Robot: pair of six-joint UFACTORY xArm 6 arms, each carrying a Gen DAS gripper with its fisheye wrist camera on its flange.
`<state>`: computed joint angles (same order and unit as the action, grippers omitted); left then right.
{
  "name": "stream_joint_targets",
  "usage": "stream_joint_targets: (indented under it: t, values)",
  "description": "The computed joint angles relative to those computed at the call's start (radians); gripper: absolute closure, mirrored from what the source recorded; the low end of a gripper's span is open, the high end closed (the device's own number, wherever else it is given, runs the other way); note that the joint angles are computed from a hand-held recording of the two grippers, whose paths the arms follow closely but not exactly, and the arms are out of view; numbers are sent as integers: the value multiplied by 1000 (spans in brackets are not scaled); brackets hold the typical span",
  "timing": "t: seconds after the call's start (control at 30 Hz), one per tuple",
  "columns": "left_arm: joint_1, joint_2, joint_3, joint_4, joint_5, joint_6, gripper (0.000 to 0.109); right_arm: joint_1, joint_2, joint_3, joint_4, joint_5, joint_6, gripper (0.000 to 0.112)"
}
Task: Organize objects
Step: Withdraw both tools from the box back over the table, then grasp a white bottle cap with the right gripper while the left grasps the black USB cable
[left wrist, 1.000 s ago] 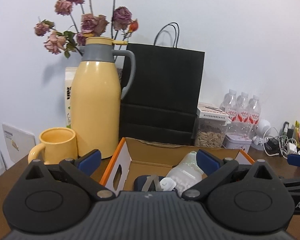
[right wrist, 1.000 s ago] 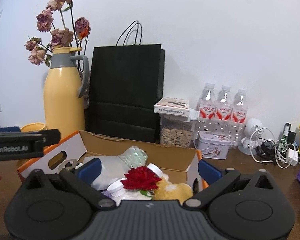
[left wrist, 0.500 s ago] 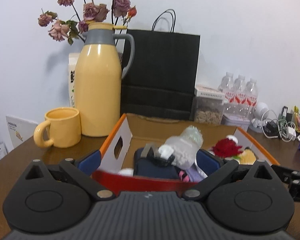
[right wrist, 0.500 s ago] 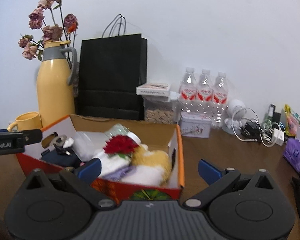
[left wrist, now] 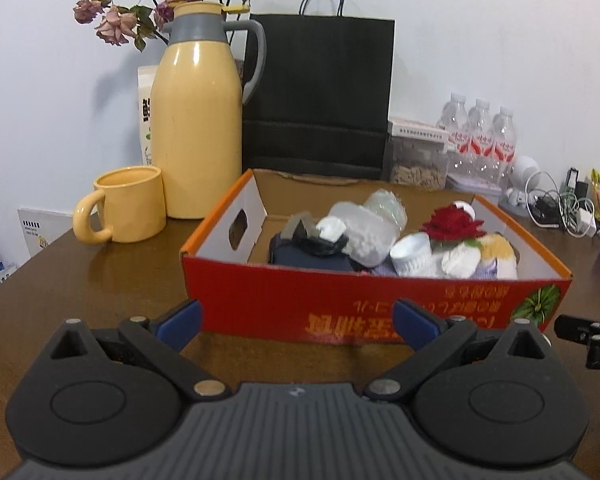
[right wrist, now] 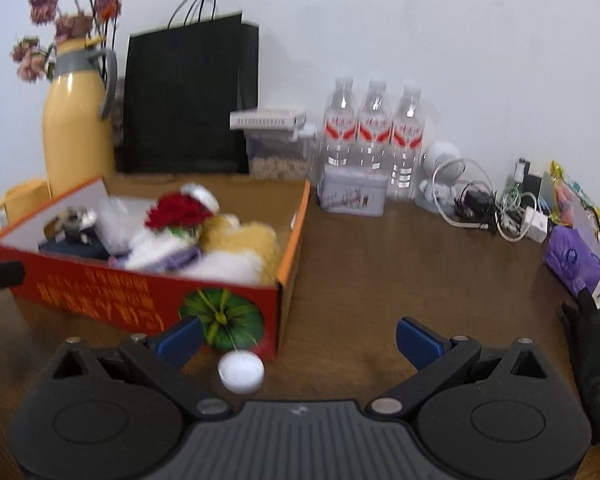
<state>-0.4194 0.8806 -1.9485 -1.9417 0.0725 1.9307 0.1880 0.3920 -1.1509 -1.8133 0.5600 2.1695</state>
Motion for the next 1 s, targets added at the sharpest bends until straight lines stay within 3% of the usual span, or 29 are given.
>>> stream_joint_targets:
  t: [0.3,0.4,0.8,0.9,1.0]
  values:
    - [0,-7,47,160,39,-131,6,-30,60,-42,58,-79,-68,9]
    - [0,-1,50,248,40,-225,6,-30,79,-62,53,-89,-70,15]
    - [3,-5,60,285,50,-261,6,-40,107,-103,-28,-169,-5,57]
    - [1,0,56,302,44,-276,6,-43,105,-103,-65,-180,36,85]
    - [0,5,53,323,40,-297,6,-41,106,-103,-68,-177,35,85]
